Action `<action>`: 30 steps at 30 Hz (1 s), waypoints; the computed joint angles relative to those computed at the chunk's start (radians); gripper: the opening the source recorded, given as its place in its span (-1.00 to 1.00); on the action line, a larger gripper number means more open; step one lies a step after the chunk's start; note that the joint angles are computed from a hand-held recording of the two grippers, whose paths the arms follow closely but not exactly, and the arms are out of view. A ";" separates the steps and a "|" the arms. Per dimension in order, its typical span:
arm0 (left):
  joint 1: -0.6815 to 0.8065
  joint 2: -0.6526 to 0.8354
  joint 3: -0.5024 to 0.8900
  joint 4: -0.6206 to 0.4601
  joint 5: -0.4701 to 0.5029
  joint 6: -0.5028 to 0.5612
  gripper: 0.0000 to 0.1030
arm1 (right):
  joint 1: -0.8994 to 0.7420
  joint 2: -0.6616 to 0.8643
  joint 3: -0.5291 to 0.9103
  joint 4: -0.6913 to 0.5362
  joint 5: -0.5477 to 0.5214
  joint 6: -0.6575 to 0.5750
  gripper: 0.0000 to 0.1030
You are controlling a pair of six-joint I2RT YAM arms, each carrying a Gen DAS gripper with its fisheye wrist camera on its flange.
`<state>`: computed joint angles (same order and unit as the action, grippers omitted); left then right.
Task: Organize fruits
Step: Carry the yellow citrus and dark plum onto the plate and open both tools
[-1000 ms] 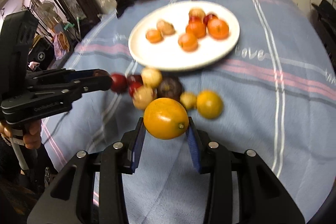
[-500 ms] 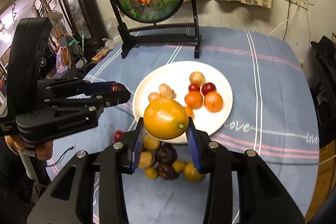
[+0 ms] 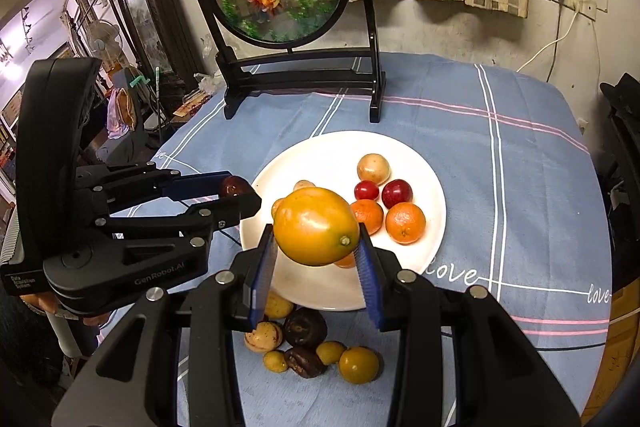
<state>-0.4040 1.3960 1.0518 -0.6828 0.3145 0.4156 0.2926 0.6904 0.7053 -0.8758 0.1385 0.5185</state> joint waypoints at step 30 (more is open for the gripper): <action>-0.054 0.257 0.050 0.152 -0.117 0.000 -0.35 | -0.289 0.476 0.049 0.325 -0.218 -0.238 -0.23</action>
<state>-0.4579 1.6529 1.1013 -0.5309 0.1973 0.4161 0.0039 1.1664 0.7544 -0.5512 -0.0799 0.2802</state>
